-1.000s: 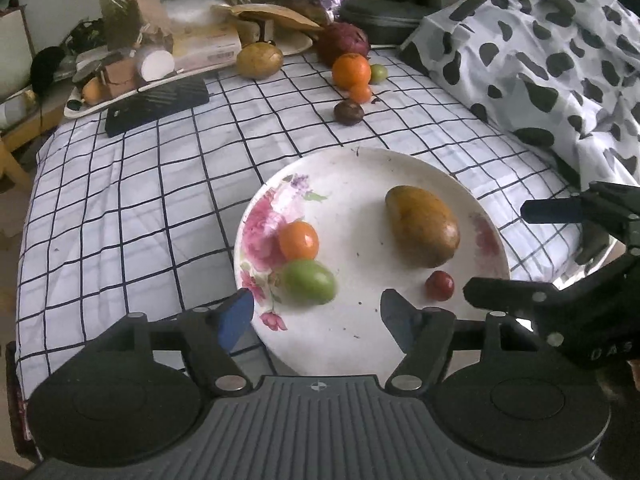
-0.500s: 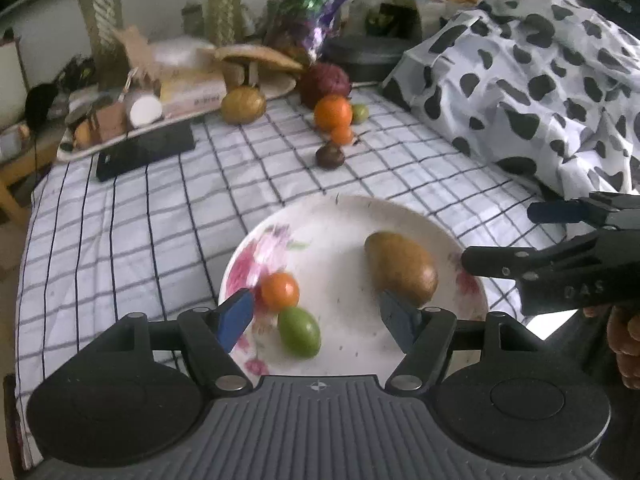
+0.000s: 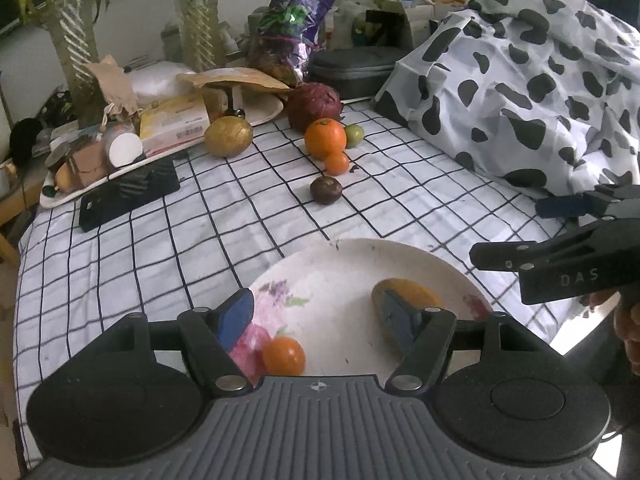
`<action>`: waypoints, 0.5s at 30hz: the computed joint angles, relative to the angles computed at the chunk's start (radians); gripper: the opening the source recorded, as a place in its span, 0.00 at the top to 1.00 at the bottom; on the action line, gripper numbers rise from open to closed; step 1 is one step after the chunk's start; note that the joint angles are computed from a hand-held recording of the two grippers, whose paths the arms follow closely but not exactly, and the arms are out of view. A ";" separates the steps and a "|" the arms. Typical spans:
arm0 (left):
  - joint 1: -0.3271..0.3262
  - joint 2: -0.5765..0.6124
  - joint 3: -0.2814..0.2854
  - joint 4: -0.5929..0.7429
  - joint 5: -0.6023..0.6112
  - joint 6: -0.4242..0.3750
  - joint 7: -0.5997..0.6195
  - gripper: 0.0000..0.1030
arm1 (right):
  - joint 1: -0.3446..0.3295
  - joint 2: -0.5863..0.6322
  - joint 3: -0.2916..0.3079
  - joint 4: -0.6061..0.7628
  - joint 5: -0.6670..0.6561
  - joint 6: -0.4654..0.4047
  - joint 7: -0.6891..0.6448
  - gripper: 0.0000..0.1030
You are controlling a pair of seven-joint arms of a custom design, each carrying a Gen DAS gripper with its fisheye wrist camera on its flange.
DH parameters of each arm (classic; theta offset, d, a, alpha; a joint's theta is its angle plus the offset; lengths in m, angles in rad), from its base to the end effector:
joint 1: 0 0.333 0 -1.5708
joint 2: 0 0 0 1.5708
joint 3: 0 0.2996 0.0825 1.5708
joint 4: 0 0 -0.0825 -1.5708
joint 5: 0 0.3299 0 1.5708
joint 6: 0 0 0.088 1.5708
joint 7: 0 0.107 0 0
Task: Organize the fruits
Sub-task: 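Grasp the dark brown round fruit with the left tool while the right tool grasps the small orange tomato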
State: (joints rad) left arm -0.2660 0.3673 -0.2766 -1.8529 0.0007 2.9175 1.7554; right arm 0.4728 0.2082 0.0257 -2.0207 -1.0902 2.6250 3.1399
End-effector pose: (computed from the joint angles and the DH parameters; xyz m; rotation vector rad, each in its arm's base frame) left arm 0.5519 -0.3085 0.4313 -1.1585 2.4074 -0.8843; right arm 0.4899 0.2898 0.3979 -1.5994 1.9538 -0.7790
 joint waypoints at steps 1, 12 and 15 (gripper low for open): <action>-0.002 0.012 0.002 0.017 0.003 -0.005 0.003 0.34 | -0.003 0.007 -0.001 0.009 0.003 -0.002 -0.009 0.00; -0.002 0.157 -0.005 0.226 0.000 -0.075 0.055 0.34 | -0.015 0.095 -0.044 0.118 0.071 0.011 -0.121 0.00; -0.005 0.200 -0.009 0.293 -0.003 -0.098 0.075 0.34 | -0.014 0.116 -0.060 0.144 0.091 0.017 -0.145 0.00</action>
